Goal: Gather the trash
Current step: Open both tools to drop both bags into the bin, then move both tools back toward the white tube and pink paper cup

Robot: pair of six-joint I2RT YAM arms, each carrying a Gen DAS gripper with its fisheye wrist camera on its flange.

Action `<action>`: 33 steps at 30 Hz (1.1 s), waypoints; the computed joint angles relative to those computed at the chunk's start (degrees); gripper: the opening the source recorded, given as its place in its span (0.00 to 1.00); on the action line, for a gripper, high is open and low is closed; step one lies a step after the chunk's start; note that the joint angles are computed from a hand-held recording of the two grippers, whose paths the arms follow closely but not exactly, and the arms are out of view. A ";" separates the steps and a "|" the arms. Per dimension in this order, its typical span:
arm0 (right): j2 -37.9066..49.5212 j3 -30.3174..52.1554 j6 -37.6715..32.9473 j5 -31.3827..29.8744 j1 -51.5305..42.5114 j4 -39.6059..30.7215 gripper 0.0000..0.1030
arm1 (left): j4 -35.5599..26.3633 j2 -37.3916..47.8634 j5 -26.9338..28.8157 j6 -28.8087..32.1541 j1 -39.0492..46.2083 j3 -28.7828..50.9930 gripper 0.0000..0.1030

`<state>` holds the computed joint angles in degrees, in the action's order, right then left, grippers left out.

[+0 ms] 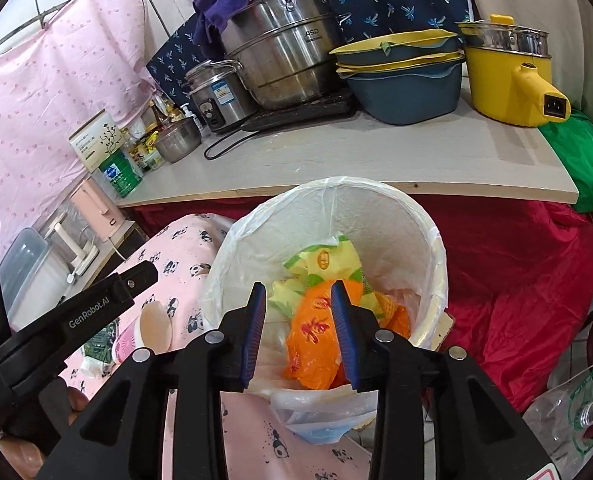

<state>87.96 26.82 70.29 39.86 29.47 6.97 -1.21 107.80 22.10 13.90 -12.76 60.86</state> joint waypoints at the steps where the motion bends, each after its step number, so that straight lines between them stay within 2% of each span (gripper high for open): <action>1: 0.00 0.35 0.12 0.14 0.27 -0.39 0.33 | -0.13 -0.21 0.11 0.09 0.40 -0.11 0.42; 14: 3.33 8.06 0.96 2.11 6.65 -5.26 0.37 | -2.62 -3.05 2.19 3.58 8.85 -1.62 0.42; 19: 6.23 12.57 0.86 2.71 9.88 -7.24 0.39 | -3.49 -3.45 3.34 5.55 13.41 -1.84 0.48; 33: 16.51 25.97 -1.31 1.35 15.53 -10.37 0.40 | -6.48 -0.45 4.99 9.93 24.78 1.86 0.48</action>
